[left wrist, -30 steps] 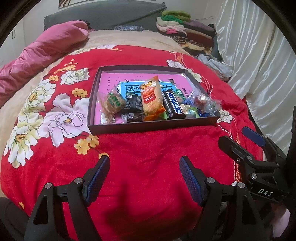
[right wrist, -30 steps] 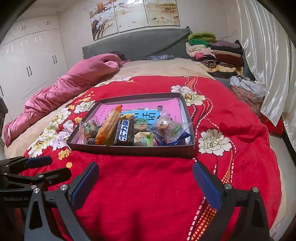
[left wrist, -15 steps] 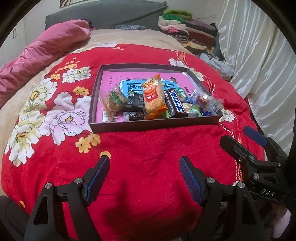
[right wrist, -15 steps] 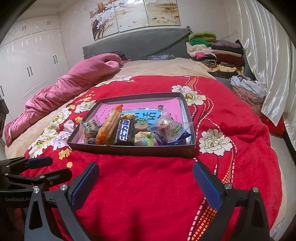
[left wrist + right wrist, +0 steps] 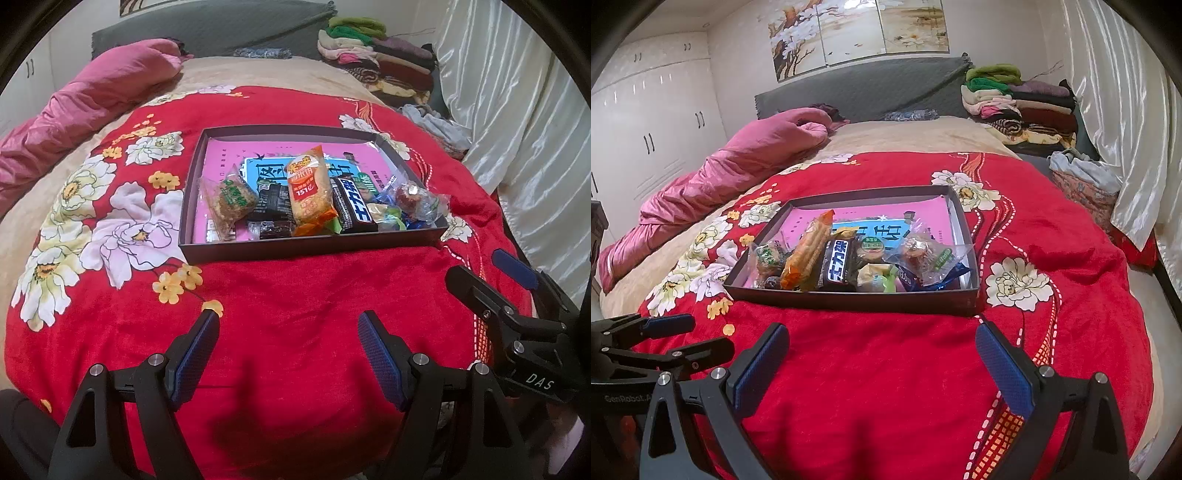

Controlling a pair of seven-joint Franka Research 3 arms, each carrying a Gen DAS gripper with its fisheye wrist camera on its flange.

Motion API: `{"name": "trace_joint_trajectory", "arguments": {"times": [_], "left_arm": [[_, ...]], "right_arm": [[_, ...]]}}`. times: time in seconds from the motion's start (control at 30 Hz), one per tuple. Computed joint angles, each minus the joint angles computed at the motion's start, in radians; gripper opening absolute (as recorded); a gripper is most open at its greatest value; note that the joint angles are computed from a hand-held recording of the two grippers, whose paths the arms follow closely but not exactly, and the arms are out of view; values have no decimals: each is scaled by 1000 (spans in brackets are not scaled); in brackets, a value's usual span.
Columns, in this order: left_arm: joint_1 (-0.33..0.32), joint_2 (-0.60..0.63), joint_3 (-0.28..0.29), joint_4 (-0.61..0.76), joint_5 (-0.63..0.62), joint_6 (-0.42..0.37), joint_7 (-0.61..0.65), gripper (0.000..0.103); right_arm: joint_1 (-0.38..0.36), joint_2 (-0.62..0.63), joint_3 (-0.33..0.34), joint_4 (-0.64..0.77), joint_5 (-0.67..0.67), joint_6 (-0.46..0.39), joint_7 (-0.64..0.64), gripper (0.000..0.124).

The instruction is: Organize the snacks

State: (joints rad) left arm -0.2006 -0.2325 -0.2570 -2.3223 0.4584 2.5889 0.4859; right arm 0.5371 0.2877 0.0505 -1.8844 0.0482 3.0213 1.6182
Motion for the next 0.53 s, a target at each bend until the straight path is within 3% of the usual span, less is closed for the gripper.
{"name": "trace_joint_trajectory", "arguments": {"times": [0.3,0.53], "left_arm": [[11,17,22,-16,-53,30,-6,79],[75,-10,9,-33,72,-1,-133,79]], "right_arm": [[15,0,-23,-1,-24,8,29,102],[32,6,-63,2,-52,38,78,102]]}}
